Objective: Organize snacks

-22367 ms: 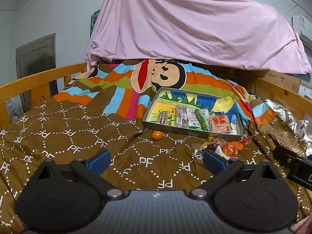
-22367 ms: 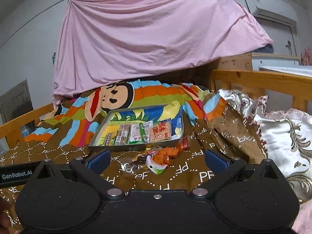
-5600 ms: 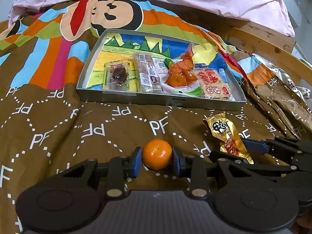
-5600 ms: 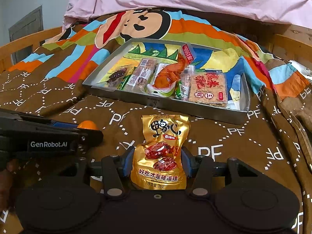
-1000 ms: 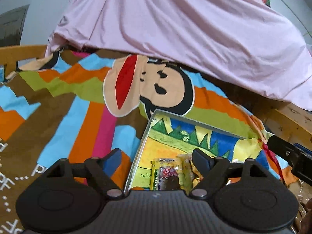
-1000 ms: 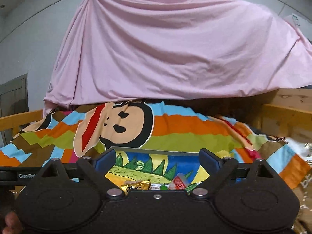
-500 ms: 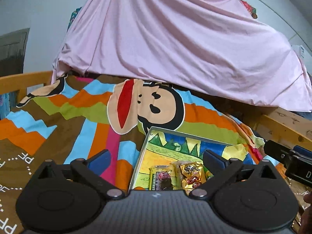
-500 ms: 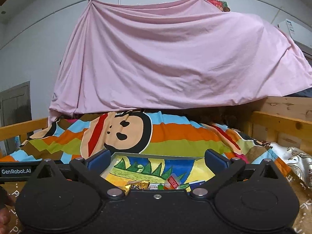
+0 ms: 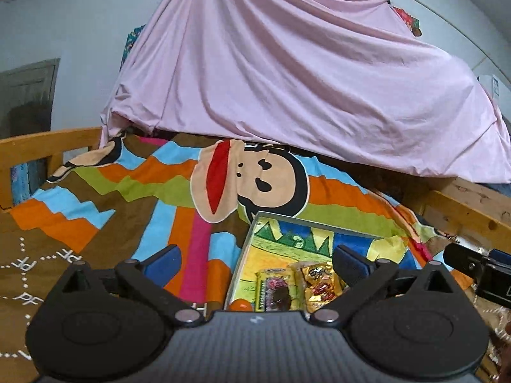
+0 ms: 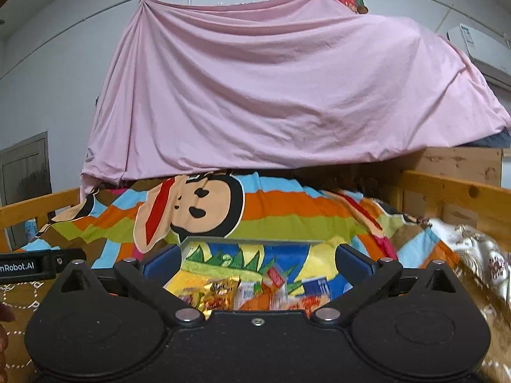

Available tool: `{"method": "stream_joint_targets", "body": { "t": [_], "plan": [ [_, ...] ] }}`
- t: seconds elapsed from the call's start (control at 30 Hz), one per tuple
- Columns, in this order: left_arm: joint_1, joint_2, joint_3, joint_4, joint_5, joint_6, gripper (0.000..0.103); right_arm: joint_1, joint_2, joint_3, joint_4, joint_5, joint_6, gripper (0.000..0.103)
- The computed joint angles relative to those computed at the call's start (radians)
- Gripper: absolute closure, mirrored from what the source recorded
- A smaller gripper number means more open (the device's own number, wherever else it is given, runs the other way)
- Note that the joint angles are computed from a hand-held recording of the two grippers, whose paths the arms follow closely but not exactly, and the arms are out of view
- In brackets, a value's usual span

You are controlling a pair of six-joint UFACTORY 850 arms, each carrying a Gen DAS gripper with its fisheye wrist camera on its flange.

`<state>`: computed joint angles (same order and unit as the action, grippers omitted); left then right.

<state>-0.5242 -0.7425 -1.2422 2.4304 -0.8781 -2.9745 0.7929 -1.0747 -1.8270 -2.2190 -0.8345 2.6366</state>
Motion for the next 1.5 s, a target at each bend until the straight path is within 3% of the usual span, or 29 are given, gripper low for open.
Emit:
{"method": "stream_joint_targets", "body": {
  "t": [0.4,1.13,1.5],
  "plan": [
    [-0.046,0.032,0.079,-0.069,-0.024,0.07,0.0,0.026,0.053,0.109,0.018,-0.017,0.052,0.001],
    [-0.135,0.108,0.222,-0.142,-0.033,0.061,0.0,0.112,0.183,0.364,0.122,-0.039,0.024,0.001],
    [-0.197,0.14,0.288,-0.24,-0.001,0.106,0.0,0.149,0.222,0.426,0.162,0.013,0.014,0.001]
  ]
}}
